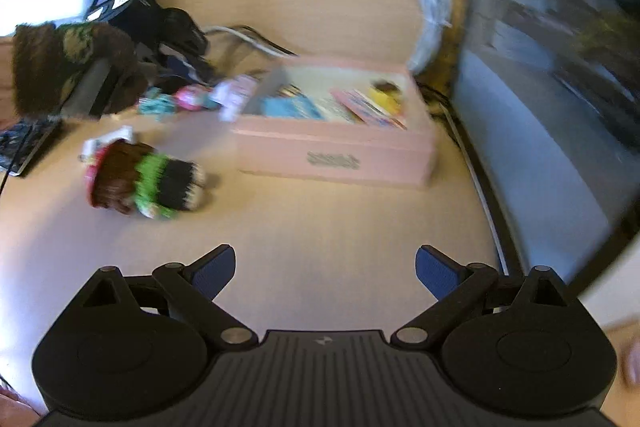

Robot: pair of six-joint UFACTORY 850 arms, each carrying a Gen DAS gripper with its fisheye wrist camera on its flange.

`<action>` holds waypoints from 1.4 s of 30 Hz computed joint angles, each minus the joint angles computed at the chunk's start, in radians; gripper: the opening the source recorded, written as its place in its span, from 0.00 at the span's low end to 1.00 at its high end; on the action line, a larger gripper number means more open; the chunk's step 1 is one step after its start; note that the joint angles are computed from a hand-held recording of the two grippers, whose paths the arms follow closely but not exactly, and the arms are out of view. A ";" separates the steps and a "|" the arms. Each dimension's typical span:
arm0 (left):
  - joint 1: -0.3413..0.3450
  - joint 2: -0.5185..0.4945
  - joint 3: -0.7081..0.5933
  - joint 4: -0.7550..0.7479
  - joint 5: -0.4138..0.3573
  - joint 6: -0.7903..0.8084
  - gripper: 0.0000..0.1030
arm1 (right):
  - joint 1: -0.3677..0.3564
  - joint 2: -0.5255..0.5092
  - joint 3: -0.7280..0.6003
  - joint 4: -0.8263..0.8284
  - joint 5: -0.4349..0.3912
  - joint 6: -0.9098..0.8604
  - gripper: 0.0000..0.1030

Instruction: Organize objects

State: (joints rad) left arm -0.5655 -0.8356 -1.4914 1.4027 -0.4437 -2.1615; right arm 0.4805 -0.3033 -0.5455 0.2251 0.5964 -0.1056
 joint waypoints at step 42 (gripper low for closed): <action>-0.397 0.131 0.283 0.290 0.157 0.076 0.28 | -0.128 -0.151 -0.095 -0.192 -0.087 0.171 1.00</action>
